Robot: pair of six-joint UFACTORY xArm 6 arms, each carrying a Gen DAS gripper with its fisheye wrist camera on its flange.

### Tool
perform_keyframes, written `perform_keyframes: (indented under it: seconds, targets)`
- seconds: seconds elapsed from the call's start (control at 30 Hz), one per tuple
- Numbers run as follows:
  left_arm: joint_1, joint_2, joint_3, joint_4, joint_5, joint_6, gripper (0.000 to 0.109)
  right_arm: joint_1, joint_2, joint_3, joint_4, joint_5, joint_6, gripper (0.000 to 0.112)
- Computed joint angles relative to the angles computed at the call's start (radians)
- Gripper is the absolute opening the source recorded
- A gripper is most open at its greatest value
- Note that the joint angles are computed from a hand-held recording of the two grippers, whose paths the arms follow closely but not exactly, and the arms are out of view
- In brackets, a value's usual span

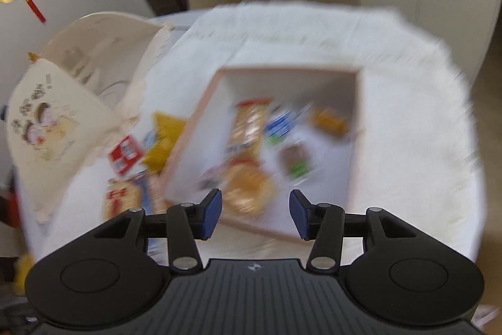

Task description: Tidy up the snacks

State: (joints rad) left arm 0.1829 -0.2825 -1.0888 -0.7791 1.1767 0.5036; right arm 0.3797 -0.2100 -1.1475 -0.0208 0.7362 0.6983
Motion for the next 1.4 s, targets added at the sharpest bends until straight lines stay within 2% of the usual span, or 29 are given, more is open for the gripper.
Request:
perform_keyframes:
  seconds: [0.07, 0.17, 0.27, 0.37, 0.43, 0.57, 0.63, 0.73, 0.87, 1.0, 1.07, 1.17, 1.23, 1.3, 1.4]
  targets:
    - [0.027, 0.005, -0.014, 0.014, 0.026, 0.031, 0.049, 0.007, 0.073, -0.043, -0.018, 0.003, 0.039, 0.040]
    - [0.066, 0.013, -0.016, 0.033, 0.044, 0.053, 0.049, -0.006, 0.167, -0.085, -0.018, -0.016, 0.084, 0.040]
    - [0.100, 0.046, -0.030, 0.043, 0.056, 0.069, 0.049, 0.008, 0.181, -0.075, -0.063, -0.019, 0.170, 0.041]
    - [0.110, 0.093, -0.064, 0.048, 0.055, 0.055, 0.049, 0.048, 0.129, -0.054, -0.216, 0.026, 0.278, 0.043]
    - [0.110, 0.132, -0.108, 0.027, 0.086, 0.056, 0.049, 0.083, 0.066, -0.035, -0.301, 0.073, 0.330, 0.043]
    - [0.084, 0.167, -0.198, -0.018, 0.161, 0.089, 0.049, 0.151, -0.033, -0.047, -0.374, 0.187, 0.295, 0.053]
    - [0.057, 0.145, -0.219, -0.017, 0.162, 0.122, 0.049, 0.174, -0.059, -0.063, -0.389, 0.222, 0.241, 0.054]
    - [0.015, 0.073, -0.221, 0.009, 0.149, 0.138, 0.049, 0.192, -0.094, -0.062, -0.400, 0.218, 0.173, 0.057]
    - [-0.014, -0.009, -0.251, 0.016, 0.175, 0.106, 0.049, 0.218, -0.136, -0.073, -0.430, 0.232, 0.200, 0.057]
    - [-0.050, -0.109, -0.232, 0.015, 0.117, 0.103, 0.049, 0.260, -0.185, -0.102, -0.528, 0.259, 0.191, 0.059]
    - [-0.065, -0.144, -0.211, 0.012, 0.082, 0.106, 0.049, 0.279, -0.202, -0.105, -0.581, 0.268, 0.200, 0.071]
    - [-0.096, -0.170, -0.163, 0.036, 0.022, 0.086, 0.049, 0.291, -0.244, -0.052, -0.585, 0.234, 0.208, 0.073]
    - [-0.110, -0.181, -0.113, 0.050, -0.046, 0.086, 0.049, 0.297, -0.269, 0.006, -0.565, 0.202, 0.187, 0.073]
    - [-0.118, -0.192, -0.037, 0.066, -0.160, 0.059, 0.049, 0.307, -0.297, 0.079, -0.568, 0.169, 0.179, 0.073]
    - [-0.103, -0.146, 0.006, 0.099, -0.239, -0.029, 0.049, 0.307, -0.335, 0.197, -0.573, 0.110, 0.208, 0.073]
